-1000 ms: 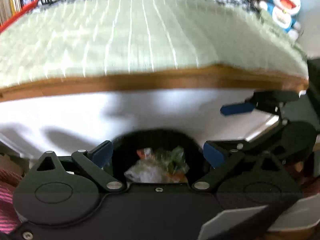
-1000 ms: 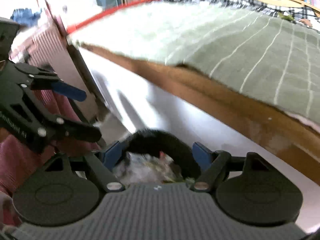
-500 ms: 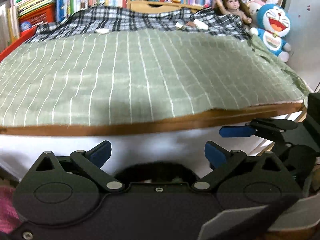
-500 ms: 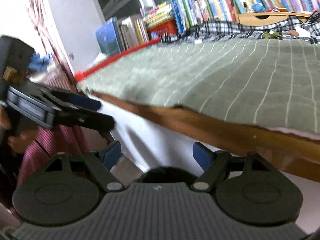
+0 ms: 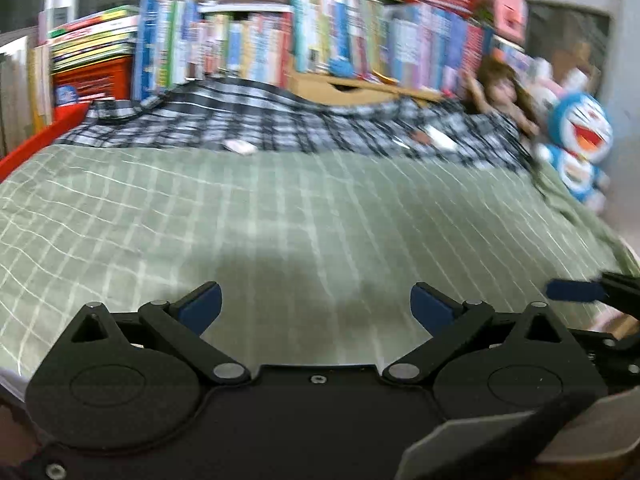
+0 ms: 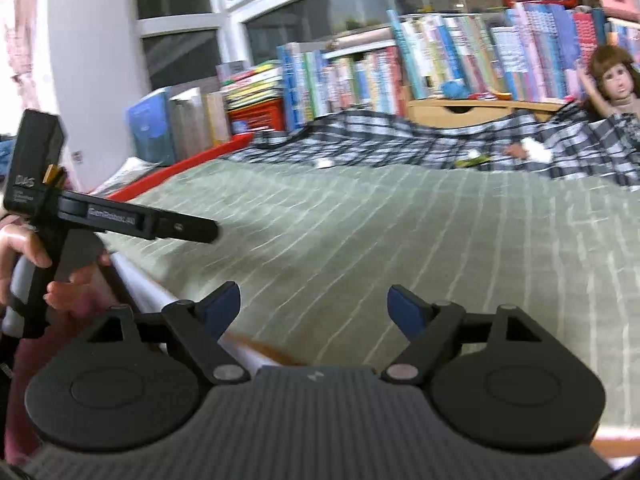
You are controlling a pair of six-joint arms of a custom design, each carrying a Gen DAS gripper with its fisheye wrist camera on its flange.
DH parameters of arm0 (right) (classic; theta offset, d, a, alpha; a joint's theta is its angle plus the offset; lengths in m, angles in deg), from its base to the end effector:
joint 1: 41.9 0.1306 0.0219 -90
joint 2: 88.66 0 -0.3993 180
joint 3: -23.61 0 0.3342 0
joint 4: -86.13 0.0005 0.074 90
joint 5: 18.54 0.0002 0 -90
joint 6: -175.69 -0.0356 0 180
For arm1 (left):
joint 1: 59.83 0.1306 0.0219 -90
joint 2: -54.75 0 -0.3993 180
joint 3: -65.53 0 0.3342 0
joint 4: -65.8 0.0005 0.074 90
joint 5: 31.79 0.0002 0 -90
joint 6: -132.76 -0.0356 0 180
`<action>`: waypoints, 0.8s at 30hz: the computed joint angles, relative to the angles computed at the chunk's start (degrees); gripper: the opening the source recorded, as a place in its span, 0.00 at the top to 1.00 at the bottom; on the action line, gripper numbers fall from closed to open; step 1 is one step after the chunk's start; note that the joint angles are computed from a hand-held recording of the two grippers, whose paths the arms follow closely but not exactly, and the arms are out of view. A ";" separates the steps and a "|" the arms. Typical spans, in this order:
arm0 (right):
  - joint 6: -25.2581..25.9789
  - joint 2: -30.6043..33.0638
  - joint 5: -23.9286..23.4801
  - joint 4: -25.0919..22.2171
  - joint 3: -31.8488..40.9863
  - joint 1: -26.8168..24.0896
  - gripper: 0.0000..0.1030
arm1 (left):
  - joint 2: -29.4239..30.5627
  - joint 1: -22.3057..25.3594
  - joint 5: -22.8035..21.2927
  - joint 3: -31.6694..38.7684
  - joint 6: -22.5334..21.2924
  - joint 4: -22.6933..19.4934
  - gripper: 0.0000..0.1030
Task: Collect trash
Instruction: 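Move both open tools back up over the bed, then grasp the small pink eraser with the left tool while the right tool grasps the foil wrapper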
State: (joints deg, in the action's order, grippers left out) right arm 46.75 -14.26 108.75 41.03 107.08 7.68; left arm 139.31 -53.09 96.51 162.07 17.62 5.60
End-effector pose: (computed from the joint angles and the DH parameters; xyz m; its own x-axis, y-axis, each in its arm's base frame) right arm 0.2289 0.2348 0.5075 -0.4777 0.2103 -0.8530 0.0157 0.9728 0.2311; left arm 0.3788 0.0220 0.5213 -0.5353 0.2725 -0.7995 0.6025 0.7866 -0.1353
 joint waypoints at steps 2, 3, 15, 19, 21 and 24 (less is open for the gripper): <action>-0.86 0.84 0.62 -1.19 1.28 -2.44 0.14 | 2.26 -1.18 -2.34 2.08 3.61 1.93 0.02; -1.27 1.30 1.02 -1.95 2.05 -3.77 0.14 | 3.49 -1.54 -2.95 3.21 4.84 2.75 0.02; 7.58 9.77 -0.85 -2.51 12.19 -24.42 0.06 | 20.34 -10.38 -13.14 23.61 16.53 8.37 0.02; 11.55 15.04 -4.78 -2.49 16.45 -29.59 0.06 | 27.41 -13.28 -17.90 32.76 19.38 5.89 0.02; 12.96 17.54 -6.01 -2.96 18.46 -30.86 0.06 | 31.49 -14.54 -21.39 38.31 20.38 3.93 0.02; 16.53 21.57 -7.74 -2.96 21.47 -32.17 0.06 | 38.30 -15.57 -24.08 48.62 22.02 -1.47 0.02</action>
